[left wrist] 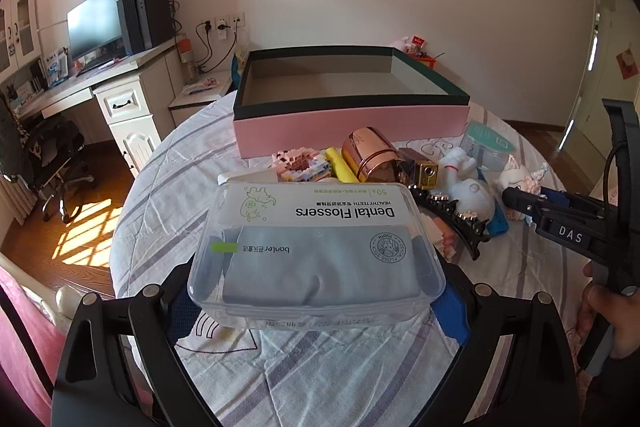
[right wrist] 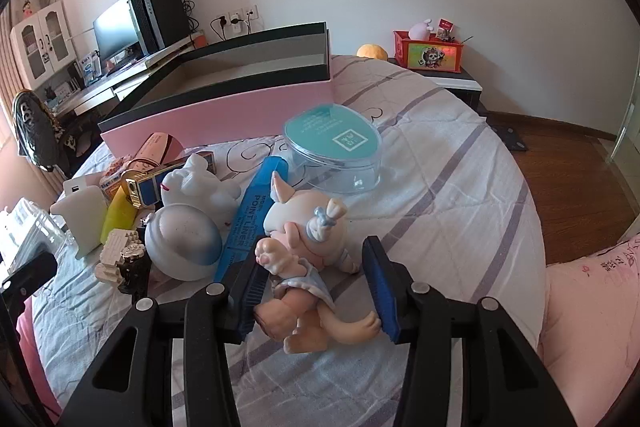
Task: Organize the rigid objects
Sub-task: 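Grasp the clear Dental Flossers box with the left gripper while the right gripper grasps the pig doll, then carry the flossers box and doll into the pink box while both grippers release them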
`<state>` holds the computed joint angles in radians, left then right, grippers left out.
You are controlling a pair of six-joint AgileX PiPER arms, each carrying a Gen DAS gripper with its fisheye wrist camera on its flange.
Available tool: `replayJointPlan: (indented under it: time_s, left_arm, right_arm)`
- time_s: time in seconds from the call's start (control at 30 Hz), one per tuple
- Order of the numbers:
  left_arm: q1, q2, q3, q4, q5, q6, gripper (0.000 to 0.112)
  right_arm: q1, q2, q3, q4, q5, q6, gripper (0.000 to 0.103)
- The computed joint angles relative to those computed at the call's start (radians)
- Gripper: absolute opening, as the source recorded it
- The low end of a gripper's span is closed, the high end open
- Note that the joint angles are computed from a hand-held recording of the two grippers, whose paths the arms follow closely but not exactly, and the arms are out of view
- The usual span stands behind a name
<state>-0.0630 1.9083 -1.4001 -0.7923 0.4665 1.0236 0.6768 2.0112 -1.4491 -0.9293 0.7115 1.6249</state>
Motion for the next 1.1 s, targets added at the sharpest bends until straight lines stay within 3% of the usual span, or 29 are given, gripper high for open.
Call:
replayJointPlan:
  time_s: [0.2, 0.37, 0.43, 0.47, 0.5, 0.53, 0.63, 0.73, 0.77, 0.8, 0.83, 1.03, 1.1]
  left_arm:
    - [-0.005, 0.057, -0.180, 0.029, 0.108, -0.060, 0.095]
    - [-0.040, 0.173, -0.435, 0.176, 0.152, -0.217, 0.095]
    - [-0.046, 0.242, -0.569, 0.222, 0.212, -0.275, 0.095]
    - [-0.048, 0.280, -0.641, 0.247, 0.250, -0.305, 0.095]
    - [-0.050, 0.317, -0.710, 0.274, 0.281, -0.344, 0.095]
    - [-0.051, 0.352, -0.775, 0.294, 0.311, -0.371, 0.095]
    - [-0.054, 0.413, -0.880, 0.333, 0.361, -0.420, 0.095]
    - [-0.048, 0.411, -0.850, 0.310, 0.352, -0.387, 0.095]
    - [-0.049, 0.412, -0.842, 0.311, 0.345, -0.382, 0.095]
    - [-0.050, 0.414, -0.839, 0.316, 0.344, -0.380, 0.095]
    - [-0.049, 0.415, -0.838, 0.320, 0.347, -0.378, 0.095]
    - [-0.037, 0.384, -0.779, 0.287, 0.319, -0.355, 0.095]
    - [-0.035, 0.368, -0.751, 0.275, 0.310, -0.344, 0.094]
  right_arm:
    - [0.025, -0.056, -0.002, -0.055, 0.052, -0.001, 0.048]
    - [0.007, -0.008, -0.196, 0.004, 0.119, -0.245, 0.046]
    - [-0.008, 0.018, -0.261, 0.021, 0.115, -0.317, 0.045]
    - [-0.019, 0.035, -0.298, 0.055, 0.106, -0.375, 0.037]
    - [-0.032, 0.054, -0.334, 0.080, 0.102, -0.414, 0.010]
    - [-0.047, 0.066, -0.358, 0.106, 0.095, -0.449, 0.001]
    - [-0.075, 0.105, -0.414, 0.166, 0.097, -0.503, 0.003]
    - [-0.087, 0.066, -0.309, 0.148, 0.016, -0.394, 0.010]
    - [-0.074, 0.055, -0.271, 0.092, 0.020, -0.312, 0.034]
    - [-0.059, 0.055, -0.254, 0.061, 0.052, -0.268, 0.067]
    - [-0.038, 0.054, -0.232, 0.015, 0.096, -0.213, 0.078]
    - [0.011, -0.008, -0.055, -0.028, 0.152, -0.042, 0.081]
    - [-0.004, -0.032, 0.015, -0.034, 0.085, 0.029, 0.082]
